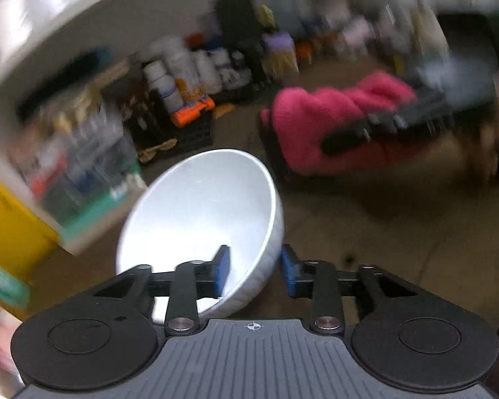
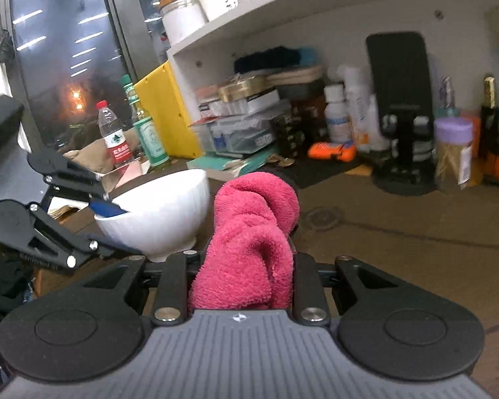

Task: Clean bowl
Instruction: 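Hold the bowl with the left gripper while the right gripper scrubs the outer wall again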

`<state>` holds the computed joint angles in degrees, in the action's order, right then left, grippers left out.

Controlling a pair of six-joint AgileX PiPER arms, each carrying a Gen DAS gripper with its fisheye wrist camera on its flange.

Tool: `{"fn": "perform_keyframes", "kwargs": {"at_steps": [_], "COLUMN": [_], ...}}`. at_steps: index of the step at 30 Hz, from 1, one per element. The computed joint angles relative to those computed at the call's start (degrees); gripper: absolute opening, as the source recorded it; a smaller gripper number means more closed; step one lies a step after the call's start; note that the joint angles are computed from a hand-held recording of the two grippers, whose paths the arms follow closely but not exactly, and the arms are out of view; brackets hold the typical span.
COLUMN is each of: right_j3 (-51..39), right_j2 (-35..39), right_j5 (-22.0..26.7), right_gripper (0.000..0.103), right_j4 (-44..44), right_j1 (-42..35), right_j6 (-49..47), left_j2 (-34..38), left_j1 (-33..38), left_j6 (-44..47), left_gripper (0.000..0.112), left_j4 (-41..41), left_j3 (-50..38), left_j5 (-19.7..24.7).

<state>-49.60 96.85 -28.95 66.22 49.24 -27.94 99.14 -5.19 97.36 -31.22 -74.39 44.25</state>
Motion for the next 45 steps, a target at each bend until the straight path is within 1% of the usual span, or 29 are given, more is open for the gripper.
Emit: {"fn": "perform_keyframes", "kwargs": {"at_steps": [2, 3, 4, 6, 8, 9, 11, 12, 13, 15, 17, 18, 20, 21, 23, 26, 27, 28, 29, 30, 31, 32, 35, 37, 38, 40, 43, 45], "right_j3": [-0.36, -0.62, -0.9, -1.88, -2.07, -2.14, -2.82, -3.64, -4.42, -5.98, -7.16, -7.21, -7.52, -7.8, -8.18, -5.93, -5.33, -5.13, -5.57, -6.15, -7.01, -8.06, -11.88, -13.38, -13.76, -13.28, -12.8, -13.93], "right_j2": [0.92, 1.46, 1.91, 1.82, 1.13, 0.64, -0.15, -0.36, -0.08, 0.75, 2.21, 2.39, 2.89, 2.98, 2.26, -0.21, -0.95, -1.43, -1.48, -1.37, -0.95, -0.34, 2.63, 4.2, 4.63, 4.87, 5.01, 6.14], "right_j5": [0.08, 0.22, 0.32, -0.27, -1.06, -2.01, -3.84, -5.22, -6.46, -8.65, -7.5, -5.77, -2.15, -0.3, 3.35, 8.66, 10.45, 11.16, 9.87, 8.56, 7.24, 5.94, 2.6, 0.44, -0.4, -1.57, -2.93, -2.48], "right_gripper": [0.026, 0.026, 0.026, 0.026, 0.026, 0.026, 0.026, 0.026, 0.026, 0.026, 0.026, 0.026, 0.026, 0.026, 0.026, 0.026, 0.026, 0.026, 0.026, 0.026, 0.026, 0.026, 0.026, 0.026, 0.026, 0.026, 0.026, 0.026], "right_j4": [-1.61, -2.63, -3.18, 1.31, 4.85, 7.43, 13.21, 17.32, 20.49, 25.46, 26.3, 24.2, 19.76, 18.68, 20.94, 21.02, 21.45, 22.88, 25.54, 27.5, 28.59, 29.33, 29.52, 27.53, 26.66, 23.59, 22.54, 23.17], "right_j1": [0.45, 0.5, 0.61, 2.24, 3.21, 3.82, 4.76, 5.21, 5.45, 5.71, 5.26, 5.64, 6.21, 6.64, 8.08, 9.48, 9.93, 10.28, 10.43, 10.28, 9.58, 8.75, 5.75, 4.33, 3.8, 2.34, 2.03, 1.16], "right_j6": [1.61, 2.51, 2.85, -2.41, -6.98, -10.33, -17.69, -23.11, -27.59, -35.09, -38.49, -38.97, -39.73, -41.33, -48.38, -51.66, -53.14, -55.13, -57.42, -59.02, -59.76, -60.02, -58.23, -54.41, -52.57, -45.69, -43.21, -44.13], "left_j2": [-0.07, 0.01, 0.7, 1.95, 1.25, 1.55, 3.75, 4.65, 5.17, 5.69, 6.46, 7.04, 6.87, 7.33, 7.92, 6.64, 5.2, 3.99, 3.76, 2.7, 1.85, 1.84, 0.24, 0.11, 0.06, -0.19, -0.67, -0.73], "left_j1": [-0.95, -1.43, -1.88, -2.78, -3.27, -2.79, -1.05, 0.43, 1.49, 2.62, 4.45, 5.64, 6.12, 7.07, 8.29, 8.24, 7.5, 6.83, 6.64, 6.0, 5.43, 5.31, 4.44, 4.04, 3.85, 3.62, 3.25, 3.35], "left_j6": [2.51, 3.32, 2.31, 0.09, -1.85, -2.67, -5.98, -6.9, -6.81, -7.04, -7.64, -7.18, -6.72, -6.66, -6.91, -7.06, -6.72, -6.47, -6.33, -6.79, -7.2, -7.23, -7.52, -8.6, -9.09, -8.93, -8.01, -7.55], "left_gripper": [0.056, 0.047, 0.035, 0.021, 0.017, 0.015, 0.013, 0.013, 0.013, 0.014, 0.015, 0.015, 0.016, 0.016, 0.016, 0.016, 0.016, 0.016, 0.016, 0.016, 0.016, 0.016, 0.015, 0.014, 0.014, 0.014, 0.014, 0.014], "left_j4": [2.92, 4.56, 6.89, 11.41, 12.22, 11.54, 7.2, 2.43, -0.75, -4.79, -9.5, -11.35, -11.86, -11.7, -11.52, -10.45, -9.46, -8.61, -8.64, -8.76, -8.88, -9.08, -11.3, -12.04, -12.38, -12.88, -13.61, -13.8], "left_j3": [1.28, 1.82, 1.62, 1.26, 1.63, 0.25, -5.56, -7.19, -7.67, -7.19, -6.55, -6.21, -5.53, -6.09, -7.27, -6.08, -4.07, -2.34, -1.77, -0.16, 1.16, 1.42, 4.74, 5.36, 5.63, 6.22, 7.2, 7.38], "left_j5": [-3.35, -4.89, -5.32, -5.98, -5.28, -2.52, 7.95, 12.64, 15.03, 16.34, 18.04, 18.98, 19.05, 20.33, 22.04, 20.58, 18.03, 15.77, 14.9, 12.8, 10.98, 10.31, 4.78, 2.72, 1.81, 0.84, -0.7, -0.78]}}
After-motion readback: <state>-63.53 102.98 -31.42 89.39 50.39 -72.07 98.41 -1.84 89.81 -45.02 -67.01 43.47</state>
